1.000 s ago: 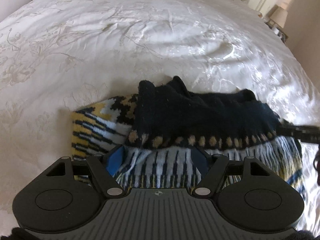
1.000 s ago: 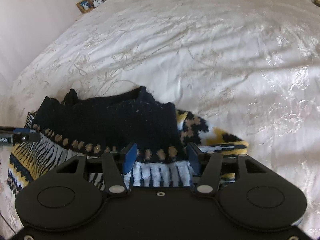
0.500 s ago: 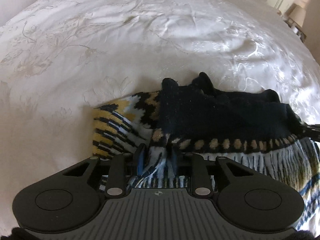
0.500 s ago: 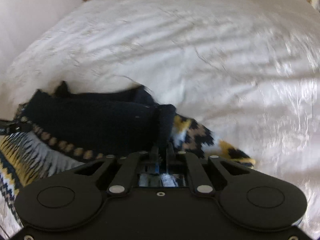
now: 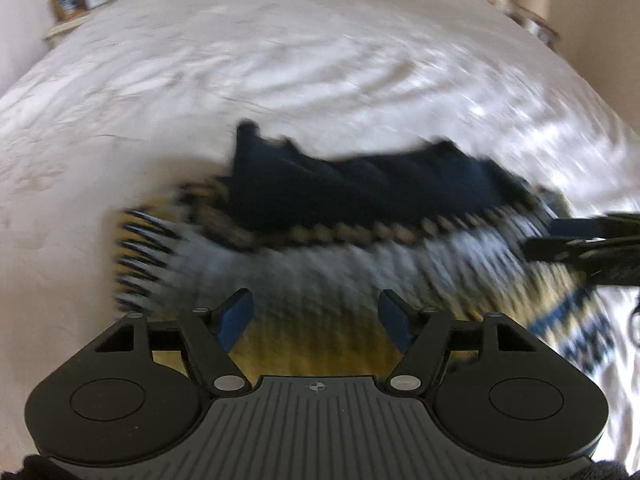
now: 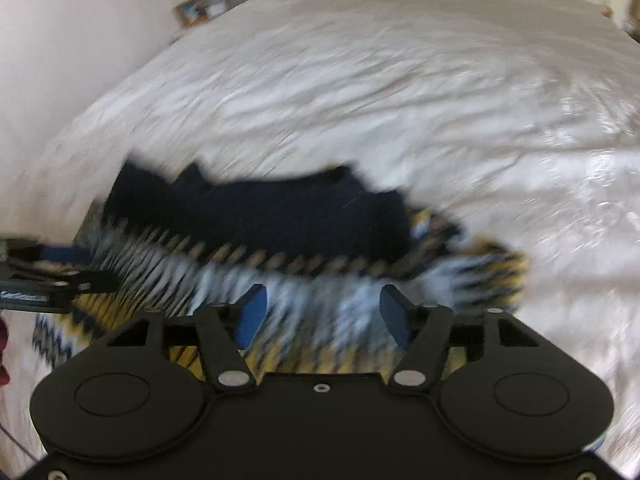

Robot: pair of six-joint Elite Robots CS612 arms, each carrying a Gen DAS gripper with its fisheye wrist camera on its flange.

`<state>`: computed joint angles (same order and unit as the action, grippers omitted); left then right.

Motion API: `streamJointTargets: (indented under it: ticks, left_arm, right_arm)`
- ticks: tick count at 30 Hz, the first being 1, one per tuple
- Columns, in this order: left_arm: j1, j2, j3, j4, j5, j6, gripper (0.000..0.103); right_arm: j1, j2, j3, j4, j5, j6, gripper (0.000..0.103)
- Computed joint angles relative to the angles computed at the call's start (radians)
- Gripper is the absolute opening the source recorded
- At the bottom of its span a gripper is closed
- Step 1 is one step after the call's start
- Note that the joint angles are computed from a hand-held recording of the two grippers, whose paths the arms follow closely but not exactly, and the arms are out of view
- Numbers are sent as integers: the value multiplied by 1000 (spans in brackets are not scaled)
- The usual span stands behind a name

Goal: Fold small clothes

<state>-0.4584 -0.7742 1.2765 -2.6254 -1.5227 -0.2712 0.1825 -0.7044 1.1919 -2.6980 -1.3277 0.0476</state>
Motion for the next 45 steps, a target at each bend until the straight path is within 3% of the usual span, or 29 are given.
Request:
streamJointTargets:
  ticks: [2,5,7,10,15,19,23,27,30,37,41,45]
  left_arm:
    - [-12,-2,8,-3,-8,28,71]
    - [-30,-1,13,25,59,108,72]
    - [-28,5,3,88,92,94,74]
    - [-5,7,-1,120,81,23,80]
    - [11,-1,2,120,55,60,79]
    - [13,-25,26,108,53,26,79]
    - [8,-50,51,89,45,-28,79]
    - [4,-67,65,75,33,-71,79]
    - [-2,-73,65,78,27,-87,80]
    - [-12,-65,42,72,22,-101,80]
    - [-17,-41,7,91,11,-97,80]
    - [-19,-8,-41,124,-5,-83,80]
  right_arm:
    - [17,-8,13,19,-10,-36,67]
    - [33,-14,25,50,-56,-82,71]
    - [38,-17,30,74,-108,-97,71]
    - [32,-21,38,101,-150,-65,78]
    - [18,-35,56,109,-143,-21,80]
    - [-2,-59,100,25,-85,96,81]
    - [-23,-76,136,-41,-67,211,93]
    - [-43,-86,161,-63,-61,271,103]
    - [-59,-88,174,-75,-41,308,103]
    - [-97,-75,183,-120,86,342,103]
    - [-109,-54,150,-75,133,329,103]
    - [-126,-21,104,-2,245,335,103]
